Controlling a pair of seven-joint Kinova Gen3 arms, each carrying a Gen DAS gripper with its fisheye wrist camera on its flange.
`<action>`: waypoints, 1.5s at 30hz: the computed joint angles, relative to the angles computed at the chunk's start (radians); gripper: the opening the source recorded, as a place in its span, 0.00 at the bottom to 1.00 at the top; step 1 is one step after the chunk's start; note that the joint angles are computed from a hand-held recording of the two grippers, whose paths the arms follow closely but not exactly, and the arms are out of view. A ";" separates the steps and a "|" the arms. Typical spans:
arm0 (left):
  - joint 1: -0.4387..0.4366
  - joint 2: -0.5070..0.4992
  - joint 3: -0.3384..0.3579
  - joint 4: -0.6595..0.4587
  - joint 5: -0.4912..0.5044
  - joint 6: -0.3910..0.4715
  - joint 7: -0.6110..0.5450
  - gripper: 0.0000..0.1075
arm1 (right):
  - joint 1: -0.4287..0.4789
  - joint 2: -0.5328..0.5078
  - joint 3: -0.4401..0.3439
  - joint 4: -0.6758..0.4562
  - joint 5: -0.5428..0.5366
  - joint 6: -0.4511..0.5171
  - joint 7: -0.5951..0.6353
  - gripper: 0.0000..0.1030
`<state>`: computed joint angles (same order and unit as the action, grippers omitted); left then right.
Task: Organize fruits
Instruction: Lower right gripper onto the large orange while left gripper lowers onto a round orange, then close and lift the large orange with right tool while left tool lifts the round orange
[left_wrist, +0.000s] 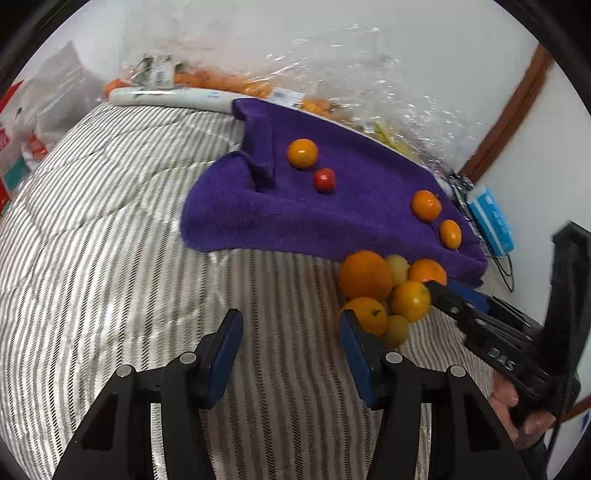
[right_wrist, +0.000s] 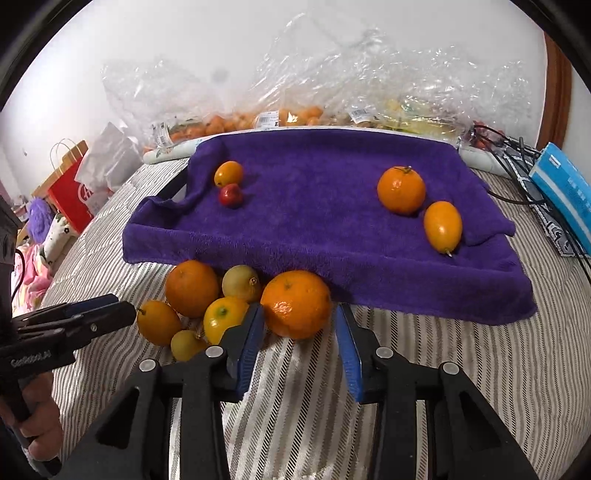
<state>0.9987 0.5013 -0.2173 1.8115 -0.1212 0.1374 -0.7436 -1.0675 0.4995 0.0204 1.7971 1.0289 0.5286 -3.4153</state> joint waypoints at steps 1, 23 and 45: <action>0.005 0.000 -0.001 -0.004 -0.006 0.004 -0.005 0.47 | 0.010 0.004 -0.006 -0.006 -0.010 -0.004 0.016 0.39; 0.014 0.047 0.036 -0.087 0.003 0.044 -0.052 0.33 | -0.056 -0.078 0.010 0.159 0.083 0.065 -0.200 0.41; 0.253 0.153 -0.146 -0.248 -0.364 0.294 0.308 0.29 | 0.053 -0.074 -0.171 0.197 0.172 0.135 -0.308 0.41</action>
